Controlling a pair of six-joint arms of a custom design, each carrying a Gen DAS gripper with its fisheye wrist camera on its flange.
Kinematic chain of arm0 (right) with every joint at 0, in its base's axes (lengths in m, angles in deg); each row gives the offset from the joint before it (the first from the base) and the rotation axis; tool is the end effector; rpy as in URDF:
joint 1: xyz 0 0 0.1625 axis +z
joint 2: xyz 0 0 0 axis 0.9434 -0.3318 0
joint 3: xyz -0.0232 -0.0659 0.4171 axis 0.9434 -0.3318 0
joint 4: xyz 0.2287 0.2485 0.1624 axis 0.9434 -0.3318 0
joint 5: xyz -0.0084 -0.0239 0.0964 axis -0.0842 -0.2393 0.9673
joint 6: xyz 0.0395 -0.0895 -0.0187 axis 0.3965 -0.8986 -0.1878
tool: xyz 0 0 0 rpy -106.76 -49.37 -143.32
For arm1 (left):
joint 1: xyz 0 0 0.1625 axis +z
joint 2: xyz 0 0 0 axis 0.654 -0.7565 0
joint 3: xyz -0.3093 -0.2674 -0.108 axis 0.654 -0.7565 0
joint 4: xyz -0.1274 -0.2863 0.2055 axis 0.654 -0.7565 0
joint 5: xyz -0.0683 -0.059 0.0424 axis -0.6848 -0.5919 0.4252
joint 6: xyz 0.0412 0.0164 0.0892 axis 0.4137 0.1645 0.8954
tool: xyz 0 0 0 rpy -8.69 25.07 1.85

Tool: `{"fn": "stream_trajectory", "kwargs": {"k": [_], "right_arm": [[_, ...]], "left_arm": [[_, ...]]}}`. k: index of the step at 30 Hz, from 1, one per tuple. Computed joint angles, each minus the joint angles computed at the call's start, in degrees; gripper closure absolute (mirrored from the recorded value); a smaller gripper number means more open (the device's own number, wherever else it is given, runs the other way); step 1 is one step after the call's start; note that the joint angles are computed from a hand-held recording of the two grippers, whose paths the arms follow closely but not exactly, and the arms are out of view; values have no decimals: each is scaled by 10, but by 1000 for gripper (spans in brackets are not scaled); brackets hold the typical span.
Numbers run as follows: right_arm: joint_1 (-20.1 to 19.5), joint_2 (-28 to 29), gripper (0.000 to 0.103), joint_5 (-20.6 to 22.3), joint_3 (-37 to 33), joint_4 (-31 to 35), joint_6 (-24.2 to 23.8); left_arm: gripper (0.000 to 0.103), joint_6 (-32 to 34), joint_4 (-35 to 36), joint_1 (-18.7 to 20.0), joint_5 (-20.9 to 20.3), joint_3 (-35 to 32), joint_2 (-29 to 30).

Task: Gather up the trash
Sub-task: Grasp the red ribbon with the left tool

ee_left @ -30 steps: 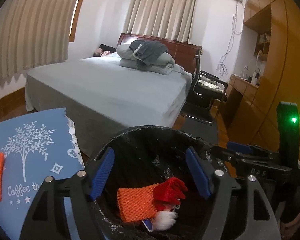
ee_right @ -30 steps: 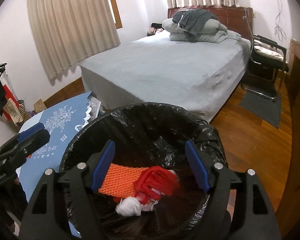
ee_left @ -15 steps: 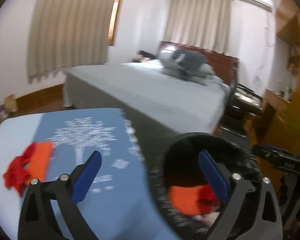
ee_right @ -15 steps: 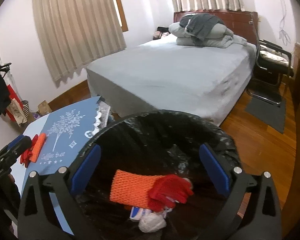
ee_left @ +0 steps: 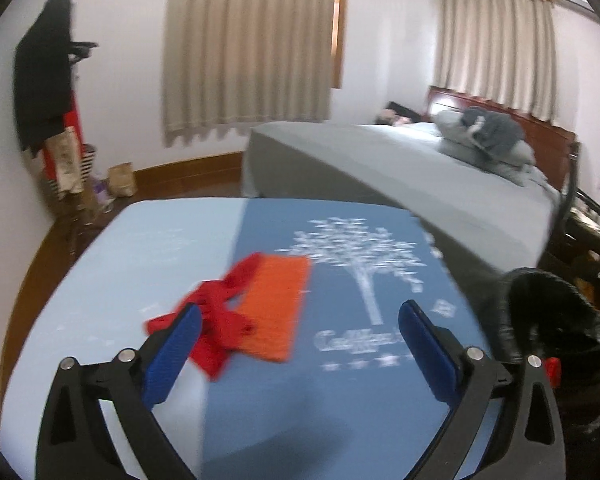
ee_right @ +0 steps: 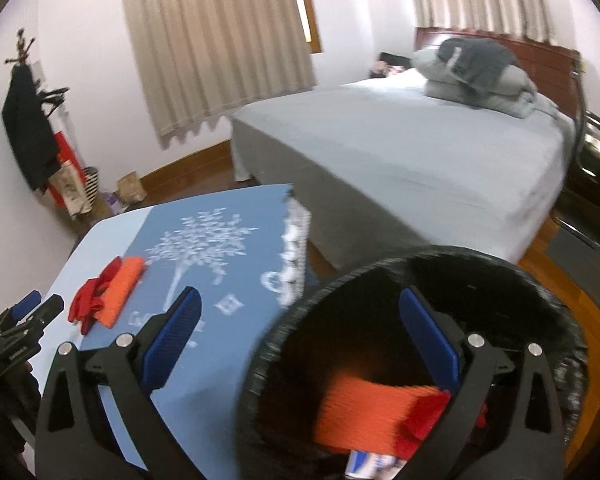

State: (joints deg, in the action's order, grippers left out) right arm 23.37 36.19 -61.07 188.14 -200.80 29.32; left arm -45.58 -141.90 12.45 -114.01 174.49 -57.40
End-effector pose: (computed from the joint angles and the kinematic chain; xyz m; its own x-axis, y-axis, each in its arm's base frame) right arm 0.1390 -0.5386 0.1448 -0.7997 -0.1605 0.5785 -0.5361 0.6247 -0.5677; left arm -0.1067 -0.5068 0.1447 -0.7437 -0.1124 -0.6590 0.5106 0.5406 -0.6686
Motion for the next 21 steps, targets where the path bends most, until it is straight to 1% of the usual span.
{"fn": "stream_trajectory", "kwargs": {"k": [4,7,12,16,21], "right_arm": [[22,41,6,-1,-44,30,2],[33,64,6,-2,-70,47,3],[48,105,6,-8,-116,77,-2],[55,131,6,-16,-147,95,-10],[57,150,6,-26,-169,113,-10]], "left_arm": [[7,17,-16,24,15,2,-14],[8,22,-16,44,17,0,-23],[12,13,14,82,5,-26,-25],[14,5,33,102,-8,-43,-22],[15,-4,66,125,-27,-69,-16]]}}
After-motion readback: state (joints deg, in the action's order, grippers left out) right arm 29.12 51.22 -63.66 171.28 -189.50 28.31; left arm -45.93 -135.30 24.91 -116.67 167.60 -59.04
